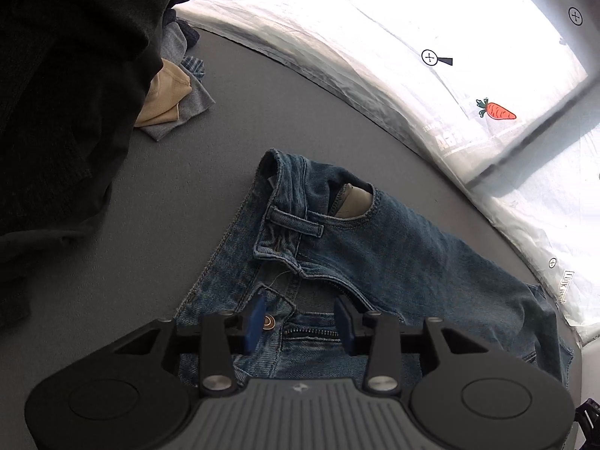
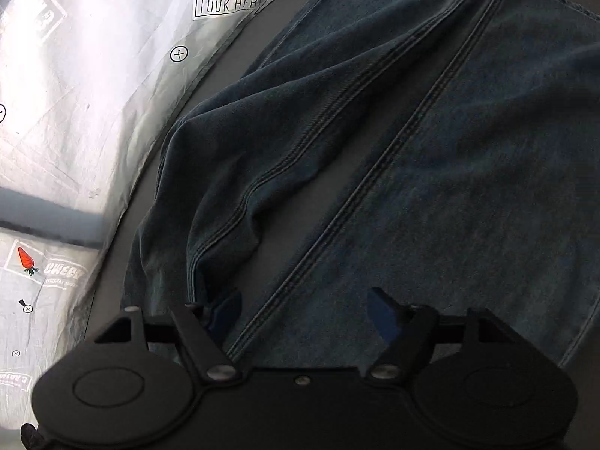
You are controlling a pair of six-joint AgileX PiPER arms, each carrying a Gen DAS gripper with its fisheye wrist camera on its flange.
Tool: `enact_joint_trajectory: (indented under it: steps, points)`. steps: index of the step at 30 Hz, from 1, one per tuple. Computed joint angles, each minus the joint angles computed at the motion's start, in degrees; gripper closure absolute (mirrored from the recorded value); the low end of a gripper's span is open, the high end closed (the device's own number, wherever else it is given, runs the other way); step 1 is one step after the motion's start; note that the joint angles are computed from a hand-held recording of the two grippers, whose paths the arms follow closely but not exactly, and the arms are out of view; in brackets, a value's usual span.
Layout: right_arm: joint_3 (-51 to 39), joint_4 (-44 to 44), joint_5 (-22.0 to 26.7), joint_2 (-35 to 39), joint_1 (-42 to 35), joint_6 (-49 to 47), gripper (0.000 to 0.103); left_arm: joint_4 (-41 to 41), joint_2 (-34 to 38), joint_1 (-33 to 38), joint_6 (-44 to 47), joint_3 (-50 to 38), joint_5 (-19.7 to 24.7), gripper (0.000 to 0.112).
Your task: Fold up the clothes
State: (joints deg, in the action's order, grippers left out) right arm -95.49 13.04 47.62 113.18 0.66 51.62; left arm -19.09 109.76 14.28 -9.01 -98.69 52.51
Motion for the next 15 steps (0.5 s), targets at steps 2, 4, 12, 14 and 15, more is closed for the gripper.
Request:
enact_joint_trajectory:
  steps: [2,4,12,14,15]
  points:
    - [9.5,5.1,-3.4,-5.1,-2.0,-1.8,0.037,-1.4,-3.9,-0.8,0.7,6.1,-1.7,0.070]
    - [17.2,8.8,-5.5,-9.4,-4.1,-3.0,0.040,-1.6,-8.2,-2.2,0.4,12.2,-3.3,0.070]
    - [35.6,24.7,-6.5,-19.2,-17.4,-14.9,0.055,9.7,-23.3,-12.8,-17.2,31.0,-11.1,0.066]
    - [36.2,25.8,-5.1,-19.7,-20.4,-18.1,0.055,14.9,-25.2,-15.6,-23.5,32.9,-11.4,0.066]
    - [36.0,25.5,-4.5,-19.7,-21.5,-18.8,0.054,17.7,-25.7,-17.1,-27.0,33.3,-11.0,0.066]
